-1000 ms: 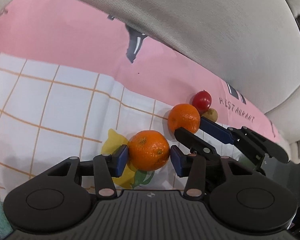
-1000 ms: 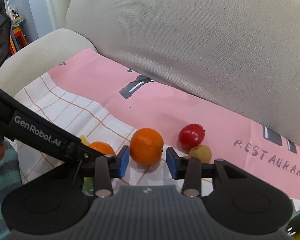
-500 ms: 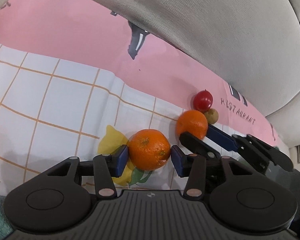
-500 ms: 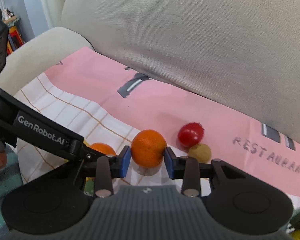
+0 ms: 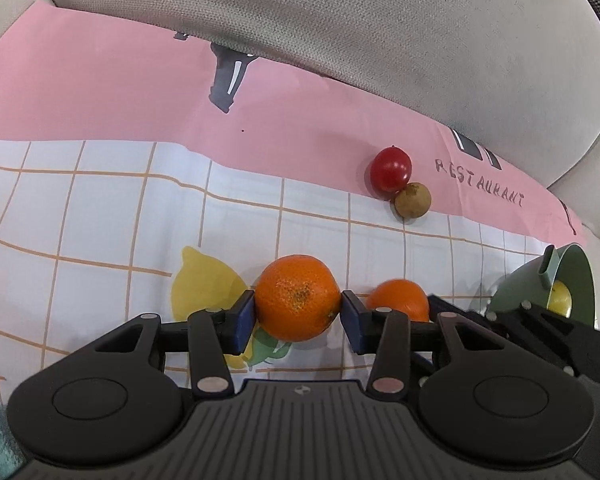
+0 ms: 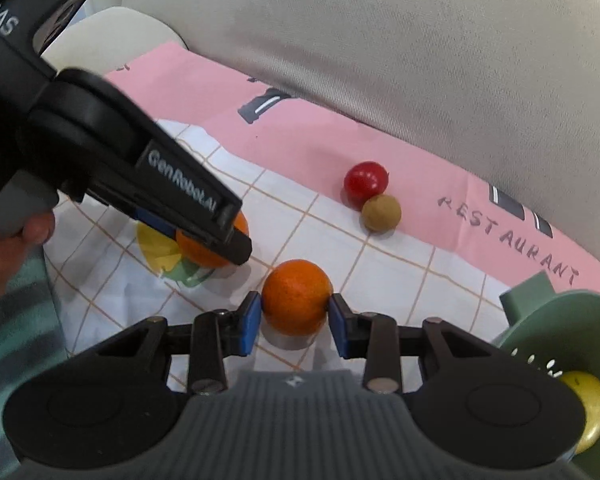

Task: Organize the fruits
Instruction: 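Lift the tangerine in the left tool while the right tool carries its tangerine toward the colander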

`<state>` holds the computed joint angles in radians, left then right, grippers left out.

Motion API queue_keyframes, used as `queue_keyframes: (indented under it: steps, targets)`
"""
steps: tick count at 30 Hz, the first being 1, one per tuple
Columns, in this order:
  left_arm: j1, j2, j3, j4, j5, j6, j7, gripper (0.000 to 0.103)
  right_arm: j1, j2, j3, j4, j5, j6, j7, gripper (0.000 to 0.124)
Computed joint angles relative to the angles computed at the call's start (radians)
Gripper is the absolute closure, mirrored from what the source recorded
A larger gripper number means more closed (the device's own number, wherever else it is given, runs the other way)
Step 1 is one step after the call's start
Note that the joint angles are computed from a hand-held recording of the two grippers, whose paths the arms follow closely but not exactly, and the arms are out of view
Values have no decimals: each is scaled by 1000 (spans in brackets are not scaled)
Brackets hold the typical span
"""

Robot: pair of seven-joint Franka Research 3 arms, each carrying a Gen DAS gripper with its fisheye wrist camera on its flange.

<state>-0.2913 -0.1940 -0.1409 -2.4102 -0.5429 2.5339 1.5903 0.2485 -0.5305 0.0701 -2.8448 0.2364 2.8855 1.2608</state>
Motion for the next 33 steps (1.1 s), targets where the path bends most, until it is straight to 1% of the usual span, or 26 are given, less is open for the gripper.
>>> queue_keyframes:
  steps: [2, 7, 9, 12, 15, 18, 24, 33]
  targets:
    - [0, -5, 5, -4, -15, -2, 3, 53, -3, 24, 7, 15, -5, 9, 4, 88]
    - [6, -27, 9, -16, -3, -6, -17, 53, -28, 61, 46, 29, -45, 48, 32, 85]
    - [3, -36, 16, -19, -15, -8, -16, 53, -49, 70, 64, 32, -64, 51, 59, 87]
    - [2, -56, 17, -23, -9, -5, -22, 53, -34, 64, 39, 30, -55, 46, 68, 88]
    - [-8, -83, 23, -30, -13, -2, -21, 53, -23, 31, 26, 15, -47, 42, 71, 89]
    - [-19, -112, 30, -38, -13, -2, -23, 53, -5, -20, 11, -8, -35, 43, 56, 89]
    - [-46, -182, 36, -57, 12, -2, -44, 53, 2, -159, 4, -60, -15, 22, 58, 89]
    - [-113, -283, 33, -84, 88, 10, -75, 53, -34, -434, 6, -151, -6, -45, 87, 89]
